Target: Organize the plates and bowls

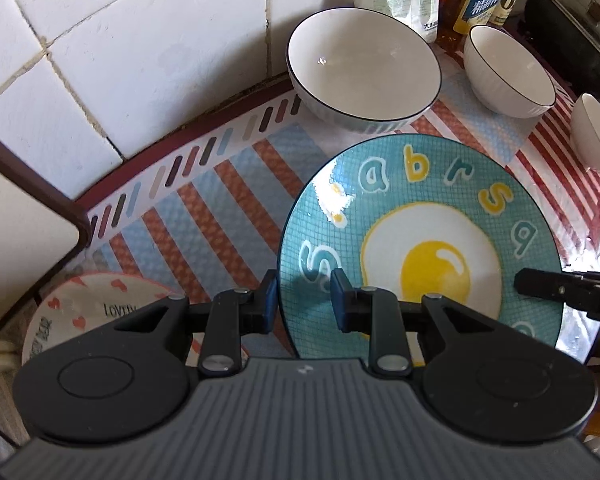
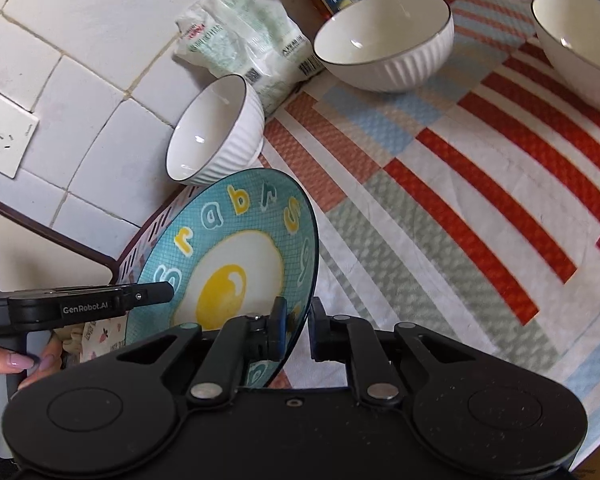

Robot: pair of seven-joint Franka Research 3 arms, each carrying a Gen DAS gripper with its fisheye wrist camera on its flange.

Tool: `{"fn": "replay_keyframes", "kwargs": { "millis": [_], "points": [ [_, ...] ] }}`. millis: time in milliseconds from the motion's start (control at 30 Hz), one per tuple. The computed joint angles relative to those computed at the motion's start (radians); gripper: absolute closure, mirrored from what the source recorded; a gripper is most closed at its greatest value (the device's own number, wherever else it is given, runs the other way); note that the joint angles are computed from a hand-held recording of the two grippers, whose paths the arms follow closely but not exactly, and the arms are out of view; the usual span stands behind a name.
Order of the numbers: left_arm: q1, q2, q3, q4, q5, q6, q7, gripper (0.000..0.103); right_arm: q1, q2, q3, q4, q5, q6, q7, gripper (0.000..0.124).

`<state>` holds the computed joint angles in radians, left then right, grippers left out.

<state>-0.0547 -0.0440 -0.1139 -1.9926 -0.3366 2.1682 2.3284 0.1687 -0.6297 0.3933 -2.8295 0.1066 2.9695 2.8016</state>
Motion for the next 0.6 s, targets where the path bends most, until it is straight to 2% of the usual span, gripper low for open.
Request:
{"fn": "replay_keyframes", "kwargs": {
  "millis": [333, 433, 600],
  "points": [
    [-0.014, -0.122, 0.02, -0.054, 0.032, -0.036, -0.018, 0.078, 0.1, -0.11, -0.083, -0.024, 0.053, -0.083, -0.061, 0.109],
    [-0.021, -0.181, 0.038, -0.084, 0.022, -0.052, -0.034, 0.078, 0.111, -0.164, -0.083, -0.004, 0.044, -0.174, -0.093, 0.108],
    [-0.028, -0.279, 0.075, -0.127, 0.014, -0.085, -0.085, 0.078, 0.16, -0.245, -0.111, 0.025, 0.053, -0.277, -0.161, 0.108]
  ]
}}
